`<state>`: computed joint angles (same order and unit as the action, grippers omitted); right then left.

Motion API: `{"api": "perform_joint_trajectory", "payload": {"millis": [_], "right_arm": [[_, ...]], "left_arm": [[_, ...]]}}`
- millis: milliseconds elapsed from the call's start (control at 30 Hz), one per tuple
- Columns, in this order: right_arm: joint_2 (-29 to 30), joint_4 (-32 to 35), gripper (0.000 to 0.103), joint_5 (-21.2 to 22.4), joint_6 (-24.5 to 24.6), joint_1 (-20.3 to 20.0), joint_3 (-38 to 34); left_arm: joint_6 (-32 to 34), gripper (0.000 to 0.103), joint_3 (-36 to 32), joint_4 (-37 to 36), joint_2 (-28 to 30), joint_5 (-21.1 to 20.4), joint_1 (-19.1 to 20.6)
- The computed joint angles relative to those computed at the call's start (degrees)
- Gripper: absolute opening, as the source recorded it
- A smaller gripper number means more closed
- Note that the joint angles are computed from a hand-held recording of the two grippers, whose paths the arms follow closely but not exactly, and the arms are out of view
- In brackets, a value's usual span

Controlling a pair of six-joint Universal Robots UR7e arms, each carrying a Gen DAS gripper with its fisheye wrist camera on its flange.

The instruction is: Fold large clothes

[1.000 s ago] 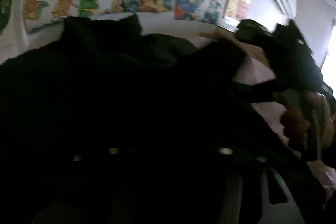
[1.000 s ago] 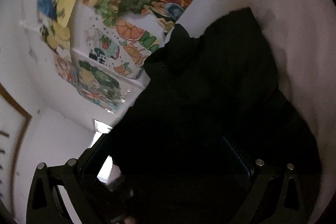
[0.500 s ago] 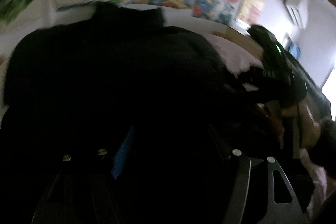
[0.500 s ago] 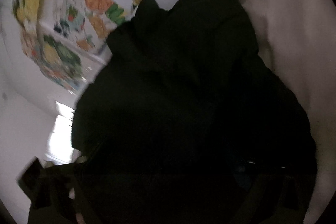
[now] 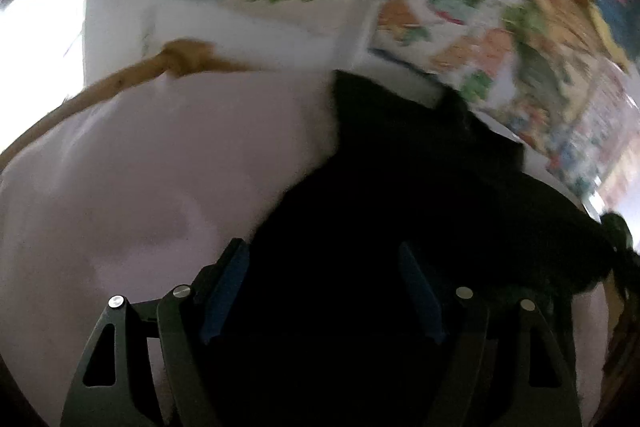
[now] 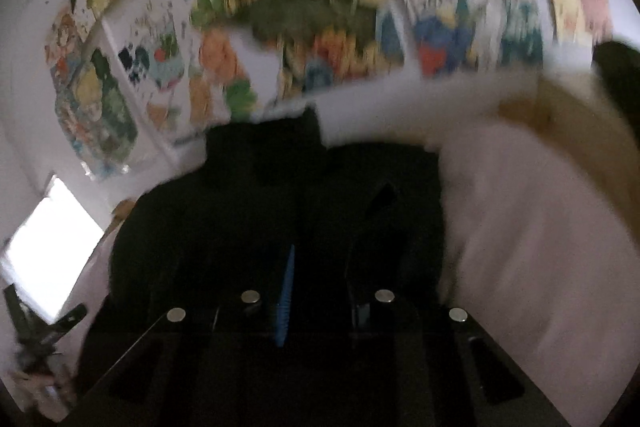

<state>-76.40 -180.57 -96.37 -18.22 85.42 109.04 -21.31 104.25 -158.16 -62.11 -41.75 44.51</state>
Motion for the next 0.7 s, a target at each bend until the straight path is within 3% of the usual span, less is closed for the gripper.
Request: {"api": "perform_joint_trajectory", "payload": {"millis": [133, 167, 233, 333, 400, 500, 600, 700], "right_arm": [[2.97, 1.62, 0.021, -4.26, -0.77, -1.33, -1.12], [3.79, 2.14, 0.025, -5.74, -0.99, -1.41, -1.6], [4.62, 2.64, 0.034, -7.33, -0.24, -2.23, -1.96], [5.84, -3.11, 0.065, -12.22, -1.58, -1.18, -1.7], [8.07, -13.04, 0.077, -16.98, -8.17, 1.02, -0.99], [11.11, -23.04, 0.08, -18.72, -21.1, 4.19, -0.28], [12.49, -23.82, 0.08, -15.73, -30.76, 5.68, 0.91], [14.97, -22.28, 0.08, -16.95, -35.11, 5.89, 0.27]], "left_arm": [[-1.13, 0.072, 0.1, 0.7, -0.5, 0.63, 1.14], [-1.12, 0.072, -0.16, 1.11, -0.33, 0.62, 1.28], [0.57, 0.072, -0.87, 0.37, 0.5, 0.36, 1.34], [5.34, 0.072, -2.25, -3.45, 2.63, 0.19, 1.09], [10.03, 0.073, -3.91, -8.05, 5.04, -1.86, 0.94], [19.06, 0.08, -6.65, -13.72, 9.72, -4.12, 0.62], [26.15, 0.081, -9.35, -15.0, 14.59, -3.12, 0.43], [26.73, 0.081, -11.34, -11.17, 18.06, 0.71, 0.99]]}}
